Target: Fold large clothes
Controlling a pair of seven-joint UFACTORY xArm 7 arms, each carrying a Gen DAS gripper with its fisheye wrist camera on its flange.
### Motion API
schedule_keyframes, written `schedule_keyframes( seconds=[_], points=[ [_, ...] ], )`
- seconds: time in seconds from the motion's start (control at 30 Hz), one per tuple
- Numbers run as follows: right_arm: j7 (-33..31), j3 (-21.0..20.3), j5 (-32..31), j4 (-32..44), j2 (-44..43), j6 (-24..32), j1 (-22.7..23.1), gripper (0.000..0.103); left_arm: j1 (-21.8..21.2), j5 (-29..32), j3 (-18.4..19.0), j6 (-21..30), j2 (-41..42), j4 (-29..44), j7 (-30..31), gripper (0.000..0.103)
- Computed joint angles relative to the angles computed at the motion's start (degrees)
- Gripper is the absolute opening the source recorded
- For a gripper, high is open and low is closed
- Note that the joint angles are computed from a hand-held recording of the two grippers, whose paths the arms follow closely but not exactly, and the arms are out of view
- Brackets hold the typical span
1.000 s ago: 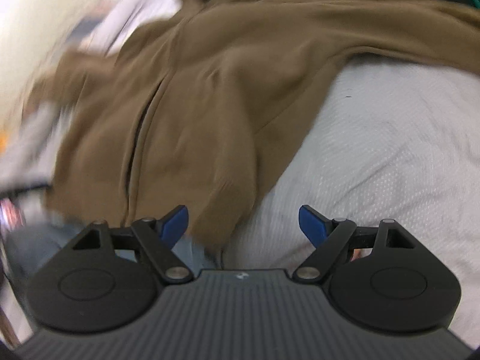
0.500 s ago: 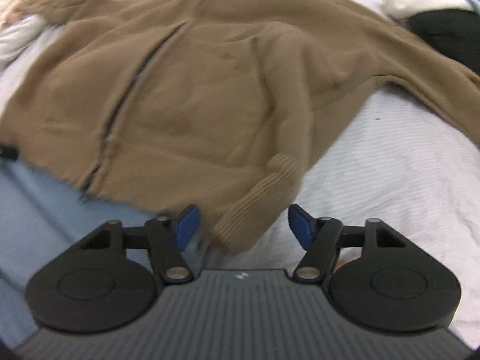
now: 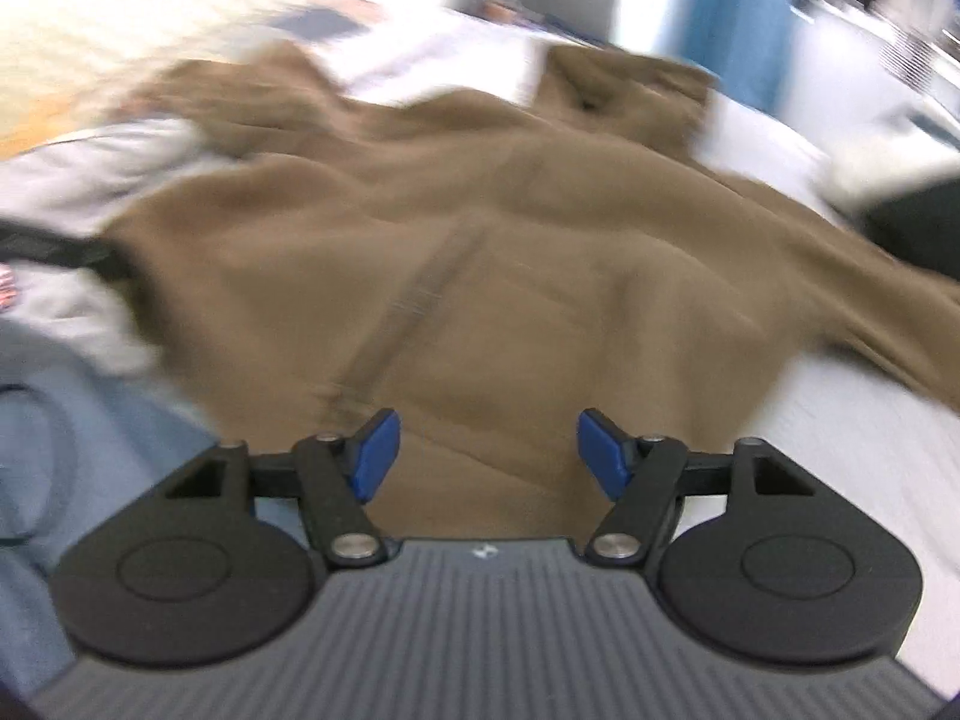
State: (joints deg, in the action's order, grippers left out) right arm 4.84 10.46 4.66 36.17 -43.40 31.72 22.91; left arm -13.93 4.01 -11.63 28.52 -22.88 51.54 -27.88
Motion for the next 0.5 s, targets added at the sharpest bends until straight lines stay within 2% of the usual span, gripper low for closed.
schedule_keyframes(
  seconds=[0.13, 0.23, 0.33, 0.4, 0.5],
  points=[
    [-2.6, 0.2, 3.6, 3.2, 7.0, -4.8, 6.3, 0.067, -0.1, -0.8, 0.2, 0.0, -1.5, -0.6, -0.5, 0.008],
    [-3.9, 2.4, 2.8, 5.3, 12.7, -8.2, 7.7, 0.067, 0.3, -0.5, -0.4, -0.3, -1.9, -1.3, -1.8, 0.008],
    [-1.1, 9.1, -6.3, 7.5, 17.2, -8.5, 2.6, 0.067, 0.5, -0.4, -0.4, -1.2, -2.2, -2.1, -2.6, 0.007],
    [5.5, 13.8, -14.2, 7.6, 17.4, -8.5, -3.3, 0.066, 0.4, -0.7, -0.1, -1.5, -2.3, -2.6, -2.7, 0.007],
    [13.8, 14.0, -18.3, 7.0, 14.5, -5.2, -7.2, 0.067, -0.1, -1.4, 0.7, -2.2, -2.4, -3.3, -1.9, 0.007]
  ],
)
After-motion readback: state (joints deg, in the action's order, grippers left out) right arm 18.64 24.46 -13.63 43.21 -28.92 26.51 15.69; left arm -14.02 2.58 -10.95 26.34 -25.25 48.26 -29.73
